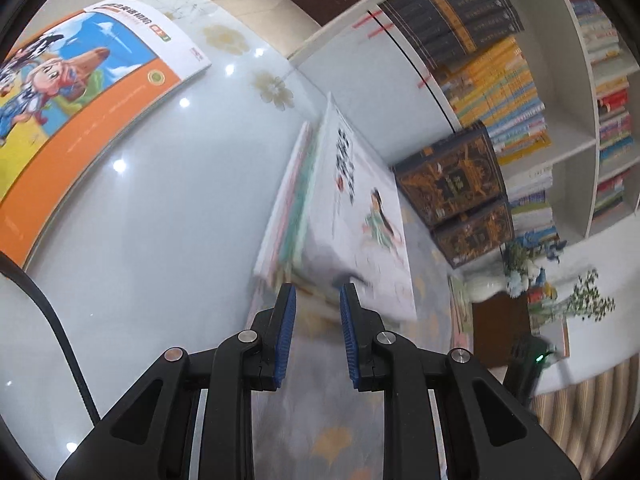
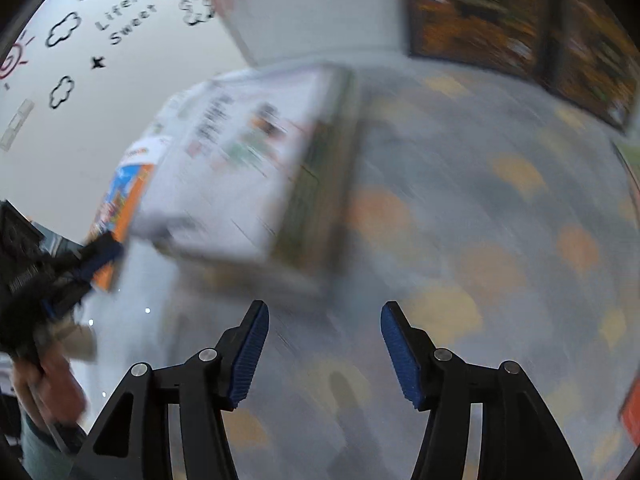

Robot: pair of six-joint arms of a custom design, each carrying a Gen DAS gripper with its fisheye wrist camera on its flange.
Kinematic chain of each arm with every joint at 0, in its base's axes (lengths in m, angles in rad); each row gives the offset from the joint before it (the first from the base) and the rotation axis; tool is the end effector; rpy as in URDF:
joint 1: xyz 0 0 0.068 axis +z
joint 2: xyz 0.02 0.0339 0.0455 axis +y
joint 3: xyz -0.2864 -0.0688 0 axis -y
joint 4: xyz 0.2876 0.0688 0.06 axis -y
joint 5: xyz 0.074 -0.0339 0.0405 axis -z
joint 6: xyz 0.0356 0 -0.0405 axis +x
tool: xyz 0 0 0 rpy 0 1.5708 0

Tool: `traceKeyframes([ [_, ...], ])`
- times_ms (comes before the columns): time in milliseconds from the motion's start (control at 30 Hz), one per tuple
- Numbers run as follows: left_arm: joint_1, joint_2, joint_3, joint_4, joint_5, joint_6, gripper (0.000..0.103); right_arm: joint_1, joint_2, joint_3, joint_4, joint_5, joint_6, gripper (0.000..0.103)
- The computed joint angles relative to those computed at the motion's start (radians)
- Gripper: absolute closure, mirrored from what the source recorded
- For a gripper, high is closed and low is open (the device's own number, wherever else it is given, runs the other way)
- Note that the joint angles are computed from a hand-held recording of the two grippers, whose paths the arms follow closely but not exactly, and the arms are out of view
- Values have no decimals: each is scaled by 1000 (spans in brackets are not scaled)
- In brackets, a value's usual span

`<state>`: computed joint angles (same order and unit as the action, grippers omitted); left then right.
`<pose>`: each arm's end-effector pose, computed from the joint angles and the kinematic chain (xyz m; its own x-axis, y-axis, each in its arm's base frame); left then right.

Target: Organize books

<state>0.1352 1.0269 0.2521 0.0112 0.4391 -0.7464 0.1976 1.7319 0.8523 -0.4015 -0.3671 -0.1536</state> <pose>0.1963 0.0114 0.1268 -0.6268 -0.7055 -0.3307 -0.3314 0.6255 -0.7063 0.3173 0.0766 0.1101 -0.8852 -0.3229 -0.3349 -0.4242 0.8558 0.2962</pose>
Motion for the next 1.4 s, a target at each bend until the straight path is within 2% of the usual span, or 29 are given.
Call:
traceKeyframes([
  [67,-85,-64,-6,-52,-48,-25,81,-122,-22,-64,-35,-6,-61,46],
  [167,-269,-43,8,-31,-129,-99,76,-331,-44,-128,-81,-23,-151,46],
  [233,-426,20,39,23,-202,-161,76,-500,-32,-123,-141,-51,-232,46],
  [333,-643,178,160,41,-309,-198,76,-692,-7,-74,-207,-66,-346,46],
  [433,-804,392,345,48,-348,-192,75,-855,54,24,-241,-74,-459,46],
  [567,-943,661,657,-12,-351,-170,75,-1008,155,186,-288,-83,-520,45],
  [633,-984,793,831,-71,-350,-141,72,-1064,208,255,-291,-85,-533,39],
  [667,-998,868,932,-107,-340,-133,72,-1086,243,298,-301,-82,-534,30],
  [700,-1007,944,1031,-134,-322,-130,72,-1091,270,334,-317,-82,-526,28],
  [800,-1021,1139,1288,-228,-298,-131,72,-1106,370,470,-389,-83,-545,28],
  [900,-1038,1280,1475,-308,-320,-145,72,-1099,431,555,-411,-84,-577,28],
  [1067,-1054,1482,1787,-479,-363,-151,72,-1088,488,640,-374,-124,-604,28],
  [1167,-1052,1563,1925,-567,-420,-162,72,-1081,498,649,-285,-154,-549,36],
  [1233,-1046,1598,1972,-580,-445,-181,72,-1072,541,702,-306,-173,-529,37],
  [1300,-1037,1627,2000,-576,-434,-202,72,-1051,577,737,-309,-153,-517,43],
  [1400,-1038,1656,2027,-576,-422,-201,71,-1029,628,787,-339,-139,-527,44],
])
